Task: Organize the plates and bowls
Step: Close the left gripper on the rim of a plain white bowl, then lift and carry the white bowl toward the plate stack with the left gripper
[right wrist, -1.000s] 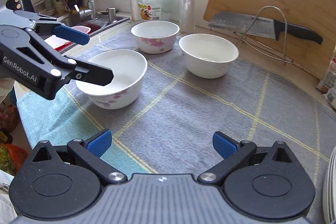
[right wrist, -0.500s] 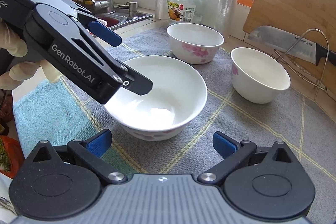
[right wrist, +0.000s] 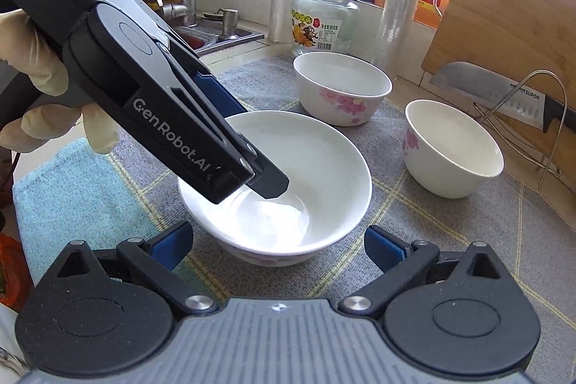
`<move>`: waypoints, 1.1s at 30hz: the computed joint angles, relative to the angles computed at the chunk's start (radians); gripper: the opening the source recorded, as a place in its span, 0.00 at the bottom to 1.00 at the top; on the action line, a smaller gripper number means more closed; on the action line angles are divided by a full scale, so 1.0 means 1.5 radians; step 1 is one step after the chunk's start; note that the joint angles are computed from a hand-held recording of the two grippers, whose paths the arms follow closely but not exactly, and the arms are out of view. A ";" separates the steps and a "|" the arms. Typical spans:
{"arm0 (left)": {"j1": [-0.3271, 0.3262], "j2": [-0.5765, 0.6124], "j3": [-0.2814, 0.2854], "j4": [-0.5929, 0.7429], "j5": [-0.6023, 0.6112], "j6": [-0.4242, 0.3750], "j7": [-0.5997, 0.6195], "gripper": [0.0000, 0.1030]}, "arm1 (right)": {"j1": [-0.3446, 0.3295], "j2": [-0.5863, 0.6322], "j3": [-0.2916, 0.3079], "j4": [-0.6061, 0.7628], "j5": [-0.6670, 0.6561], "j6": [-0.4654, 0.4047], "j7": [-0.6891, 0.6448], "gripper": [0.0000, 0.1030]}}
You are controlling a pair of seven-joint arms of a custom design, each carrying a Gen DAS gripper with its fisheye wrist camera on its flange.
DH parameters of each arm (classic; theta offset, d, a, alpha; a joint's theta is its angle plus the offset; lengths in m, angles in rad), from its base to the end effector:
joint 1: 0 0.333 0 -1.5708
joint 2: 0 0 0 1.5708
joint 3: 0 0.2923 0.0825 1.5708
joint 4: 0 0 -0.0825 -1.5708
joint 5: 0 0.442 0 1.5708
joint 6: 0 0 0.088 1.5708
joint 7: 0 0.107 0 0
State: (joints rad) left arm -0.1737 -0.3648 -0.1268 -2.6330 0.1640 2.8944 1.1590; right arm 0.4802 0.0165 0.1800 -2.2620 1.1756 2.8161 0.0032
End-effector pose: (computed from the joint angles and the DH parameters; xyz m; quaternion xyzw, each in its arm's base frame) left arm 0.4737 -0.1547 0.3773 -0.6581 0.6858 -0.2487 0.1865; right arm 0.4919 0.3245 0.3295 -0.9072 0.1765 -0.1069 0.3665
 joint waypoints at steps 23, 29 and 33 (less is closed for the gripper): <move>-0.033 0.009 0.021 0.014 -0.073 -0.012 0.078 0.56 | 0.003 -0.011 -0.003 -0.007 -0.047 0.000 0.035 0.84; -0.035 0.006 0.014 0.019 -0.076 -0.026 0.081 0.56 | 0.000 -0.029 -0.011 -0.017 -0.074 -0.021 0.065 0.84; -0.047 0.010 0.017 0.026 -0.087 -0.025 0.093 0.56 | 0.000 -0.043 -0.018 -0.027 -0.086 -0.022 0.074 0.84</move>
State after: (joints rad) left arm -0.2447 -0.3493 -0.1015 -2.5941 0.0332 2.8564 1.2991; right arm 0.4803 -0.0479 0.1532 -2.3030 1.0460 2.7837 0.1136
